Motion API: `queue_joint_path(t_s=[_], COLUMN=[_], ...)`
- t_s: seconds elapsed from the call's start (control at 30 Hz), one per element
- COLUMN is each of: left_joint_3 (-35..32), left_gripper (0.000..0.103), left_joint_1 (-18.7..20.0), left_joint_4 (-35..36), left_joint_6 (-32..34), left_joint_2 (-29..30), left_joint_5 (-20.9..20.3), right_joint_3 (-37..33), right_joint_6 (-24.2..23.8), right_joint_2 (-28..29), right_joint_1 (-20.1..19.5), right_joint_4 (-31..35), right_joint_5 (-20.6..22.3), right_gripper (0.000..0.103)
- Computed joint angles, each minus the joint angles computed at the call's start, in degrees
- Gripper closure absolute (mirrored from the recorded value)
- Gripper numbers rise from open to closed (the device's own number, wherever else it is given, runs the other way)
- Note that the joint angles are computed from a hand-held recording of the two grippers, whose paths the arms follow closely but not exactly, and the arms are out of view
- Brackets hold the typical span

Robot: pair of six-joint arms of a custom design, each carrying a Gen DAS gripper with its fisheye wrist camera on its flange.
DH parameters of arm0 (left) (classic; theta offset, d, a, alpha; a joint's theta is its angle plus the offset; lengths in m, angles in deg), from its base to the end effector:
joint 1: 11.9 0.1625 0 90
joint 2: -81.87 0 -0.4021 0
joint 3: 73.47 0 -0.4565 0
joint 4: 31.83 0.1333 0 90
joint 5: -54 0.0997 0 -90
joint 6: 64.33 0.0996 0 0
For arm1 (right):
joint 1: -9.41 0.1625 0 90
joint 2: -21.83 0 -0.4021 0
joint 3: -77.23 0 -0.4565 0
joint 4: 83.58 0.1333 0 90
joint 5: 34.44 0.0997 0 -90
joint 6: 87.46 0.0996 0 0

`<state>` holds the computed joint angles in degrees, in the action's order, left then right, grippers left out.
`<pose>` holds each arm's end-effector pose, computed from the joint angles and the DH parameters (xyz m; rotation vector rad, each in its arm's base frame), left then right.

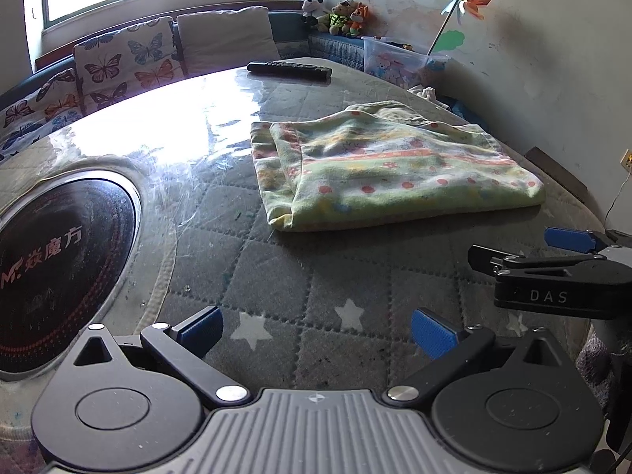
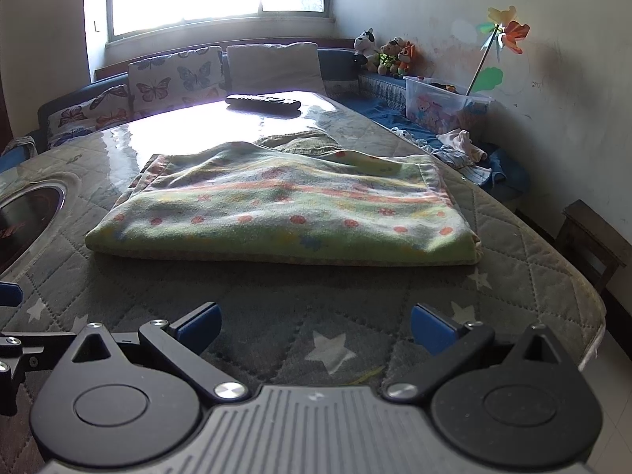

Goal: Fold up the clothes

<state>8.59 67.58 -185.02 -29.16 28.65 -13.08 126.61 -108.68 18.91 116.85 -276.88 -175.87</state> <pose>0.0278 -0.7931 0.2449 0.8438 2.4149 -0.6604 0.2994 -0.7681 -0.0984 0.1709 -2.0687 1.0545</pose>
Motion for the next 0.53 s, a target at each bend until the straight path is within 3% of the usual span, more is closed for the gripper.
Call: queue_joint_path(t_s=[0.53], left_joint_3=[-3.01], left_gripper=[0.0], left_joint_1=[0.03], left_joint_4=[0.65], left_joint_6=[0.21], left_joint_2=[2.31], left_joint_5=[-0.19], right_joint_3=[-3.4], right_joint_6=[1.54], right_joint_2=[1.34], right_joint_1=[-0.69], right_joint_4=[3.1], right_joint_5=[0.82], right_gripper=[0.0])
